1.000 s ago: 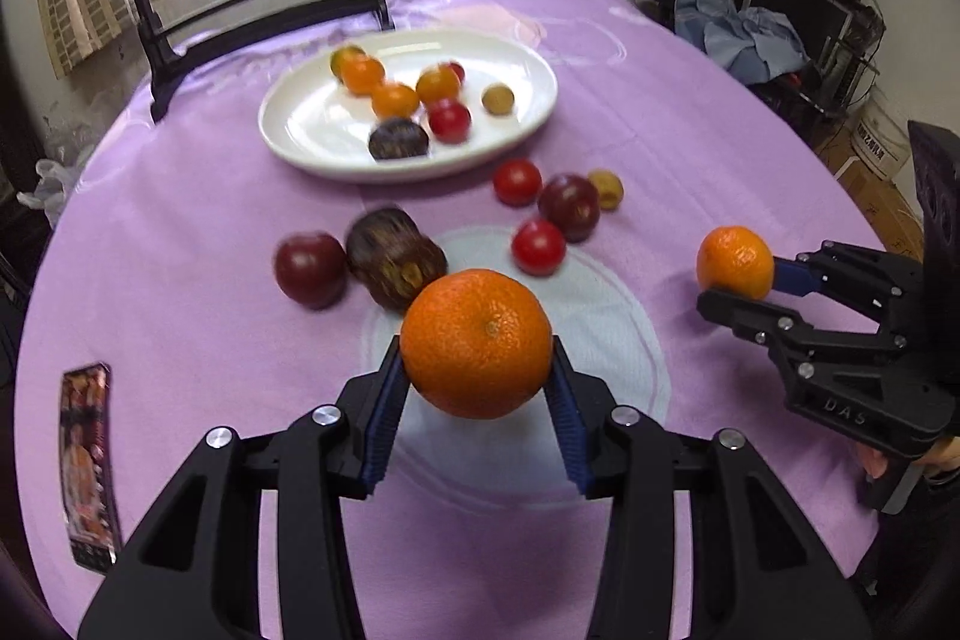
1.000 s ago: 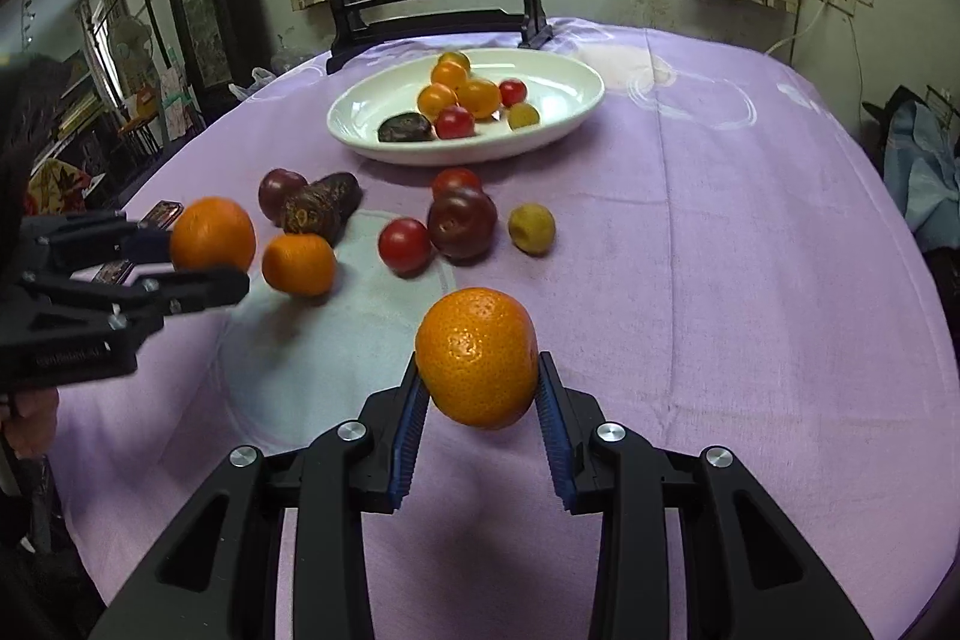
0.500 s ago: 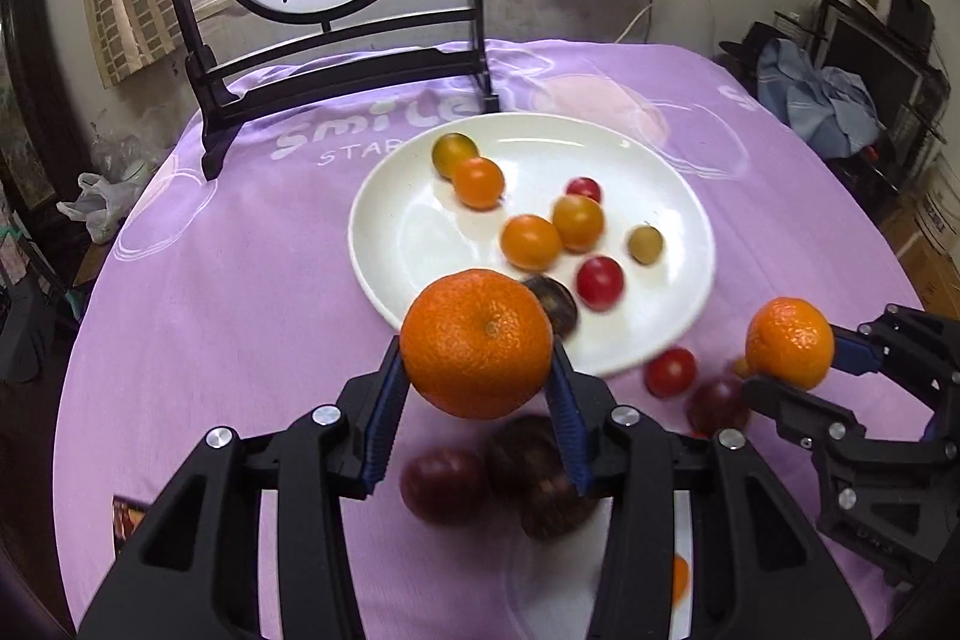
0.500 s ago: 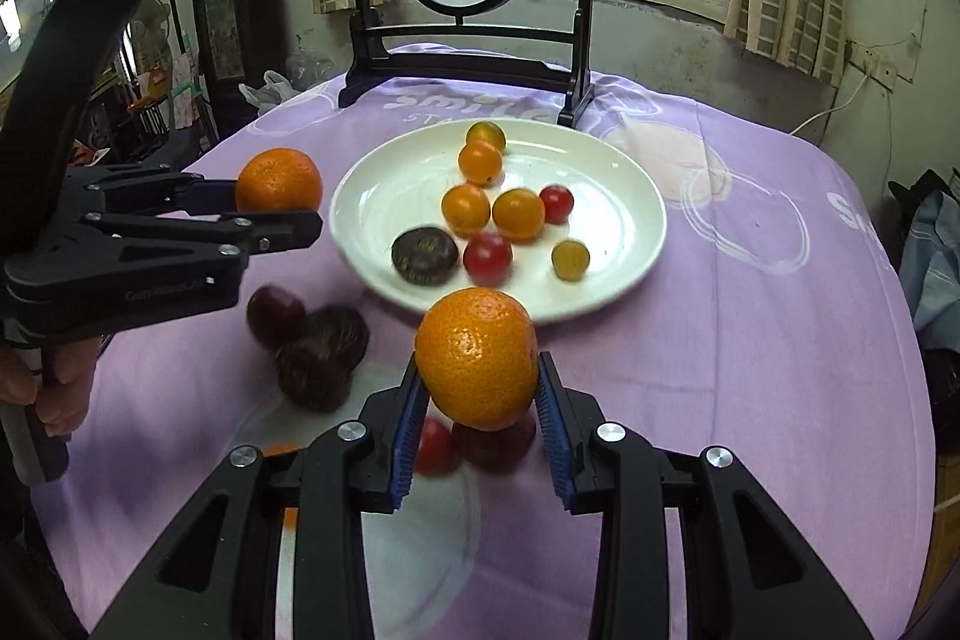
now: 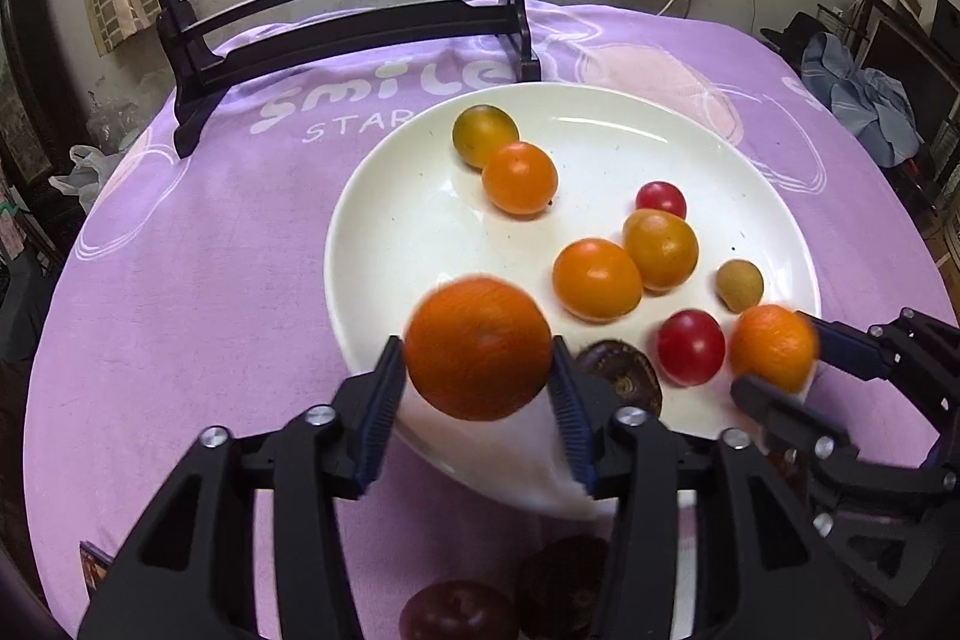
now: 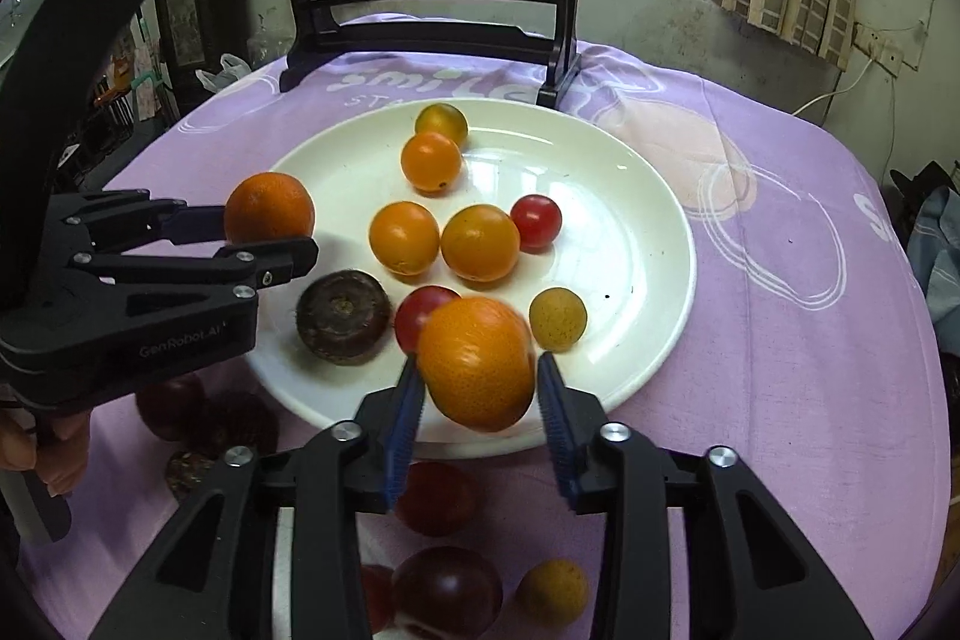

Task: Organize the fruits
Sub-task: 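Carry both mandarins to the white plate and open both tools to release, then grasp the last mandarin with the right tool while the left tool grasps a dark red tomato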

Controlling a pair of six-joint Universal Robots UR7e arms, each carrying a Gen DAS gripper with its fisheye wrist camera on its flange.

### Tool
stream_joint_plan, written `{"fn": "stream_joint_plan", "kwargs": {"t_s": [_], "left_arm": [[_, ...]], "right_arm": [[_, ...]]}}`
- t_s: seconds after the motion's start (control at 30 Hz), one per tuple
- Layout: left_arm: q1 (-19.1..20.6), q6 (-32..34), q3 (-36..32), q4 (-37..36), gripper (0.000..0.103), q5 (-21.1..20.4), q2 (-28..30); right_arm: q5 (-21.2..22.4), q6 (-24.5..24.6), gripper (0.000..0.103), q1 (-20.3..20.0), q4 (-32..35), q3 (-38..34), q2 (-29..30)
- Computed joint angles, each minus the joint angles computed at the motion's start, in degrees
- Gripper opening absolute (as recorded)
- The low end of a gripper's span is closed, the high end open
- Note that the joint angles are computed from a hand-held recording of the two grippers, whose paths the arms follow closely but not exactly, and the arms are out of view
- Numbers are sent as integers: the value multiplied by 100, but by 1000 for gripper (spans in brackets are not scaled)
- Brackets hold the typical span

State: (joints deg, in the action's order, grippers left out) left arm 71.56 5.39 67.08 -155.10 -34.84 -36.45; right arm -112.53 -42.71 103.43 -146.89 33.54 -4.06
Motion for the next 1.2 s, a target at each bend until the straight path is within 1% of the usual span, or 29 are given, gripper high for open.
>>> {"fn": "stream_joint_plan", "kwargs": {"t_s": [0.03,0.07,0.13,0.23,0.3,0.4,0.43,0.5,0.63,0.77,0.9,1.07,1.2], "left_arm": [[-28,120,-3,-234,69,121,51],[-59,246,43,-470,71,174,65],[-106,387,116,-616,72,143,36],[-212,557,296,-812,72,250,-21],[-293,724,470,-1051,79,319,-71],[-414,837,811,-1372,84,379,-195],[-441,836,908,-1418,84,370,-236],[-499,770,1180,-1478,84,316,-363],[-588,453,1791,-1504,86,228,-655],[-661,315,2403,-1841,86,276,-897],[-705,-156,2923,-1676,86,244,-1195],[-763,-405,3366,-1748,86,318,-1394],[-807,-519,3652,-1840,87,291,-1534]], "right_arm": [[-9,-28,49,-2,-64,25,-4],[20,-23,50,-9,-84,67,-32],[103,26,50,-29,-177,284,-170],[158,17,50,-40,-385,696,-416],[227,32,50,-57,-586,1086,-645],[250,-20,51,-71,-865,1614,-937],[261,-24,54,-79,-930,1780,-1032],[263,-24,56,-91,-1102,2145,-1230],[314,-86,56,-126,-1476,2872,-1617],[448,-3,56,-191,-1674,3540,-1995],[513,-5,56,-230,-1798,4058,-2260],[572,6,56,-238,-1886,4536,-2473],[598,-57,56,-193,-1919,4813,-2547]]}}
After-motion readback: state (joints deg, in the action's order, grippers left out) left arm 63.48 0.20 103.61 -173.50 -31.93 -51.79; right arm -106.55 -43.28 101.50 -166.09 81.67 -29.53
